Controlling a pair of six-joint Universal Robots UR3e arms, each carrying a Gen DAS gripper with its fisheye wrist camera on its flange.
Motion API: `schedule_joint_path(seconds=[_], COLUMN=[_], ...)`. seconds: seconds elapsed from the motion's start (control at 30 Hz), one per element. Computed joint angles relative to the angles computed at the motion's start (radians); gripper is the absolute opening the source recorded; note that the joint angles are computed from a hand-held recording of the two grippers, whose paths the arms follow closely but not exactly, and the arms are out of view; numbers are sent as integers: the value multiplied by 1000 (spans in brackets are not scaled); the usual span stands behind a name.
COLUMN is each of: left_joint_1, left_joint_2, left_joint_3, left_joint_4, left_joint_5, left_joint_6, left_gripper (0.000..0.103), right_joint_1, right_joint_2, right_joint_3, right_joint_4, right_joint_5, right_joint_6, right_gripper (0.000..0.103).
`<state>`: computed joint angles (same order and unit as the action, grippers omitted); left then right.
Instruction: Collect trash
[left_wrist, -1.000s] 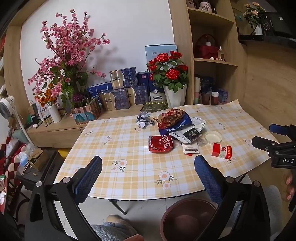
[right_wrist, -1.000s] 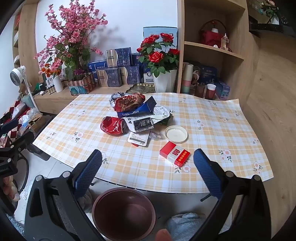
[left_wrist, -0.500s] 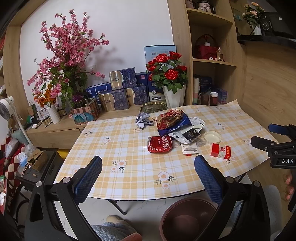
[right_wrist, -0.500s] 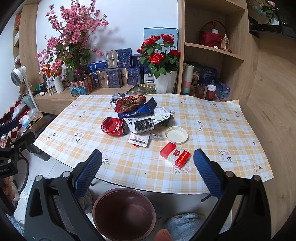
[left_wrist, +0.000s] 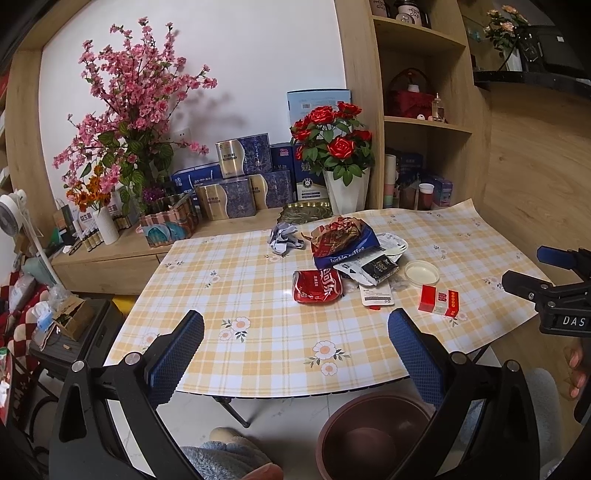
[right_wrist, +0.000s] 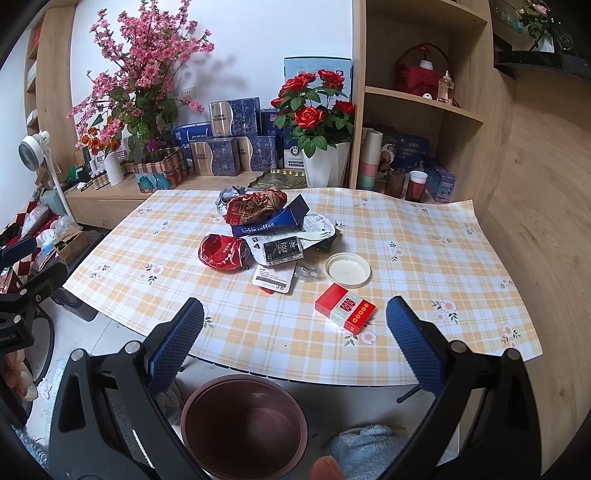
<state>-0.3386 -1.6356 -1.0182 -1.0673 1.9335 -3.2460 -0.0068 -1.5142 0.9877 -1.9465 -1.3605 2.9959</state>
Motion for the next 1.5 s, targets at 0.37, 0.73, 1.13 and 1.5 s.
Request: schedule_joint_path(seconds=[0.37, 0.73, 1.13, 1.5], left_joint_1=[5, 11, 13, 16], left_joint_2=[4, 4, 8, 12], left_joint_3=[7, 14, 4, -4], left_joint_4=[-12, -19, -11, -1], left_joint_5=[-11, -18, -20, -22], left_joint_6=[3, -2, 1, 0], left_gripper=[98, 98, 98, 98], right_joint_1=[0, 1, 4, 2], right_joint_2=[-7, -9, -10, -15], right_joint_3=[15, 25, 28, 33], right_joint_4=[-11, -19, -20, -17], right_joint_5=[-4, -4, -6, -5], right_joint_6=[-1, 0, 1, -2], right_gripper=[97, 97, 97, 97])
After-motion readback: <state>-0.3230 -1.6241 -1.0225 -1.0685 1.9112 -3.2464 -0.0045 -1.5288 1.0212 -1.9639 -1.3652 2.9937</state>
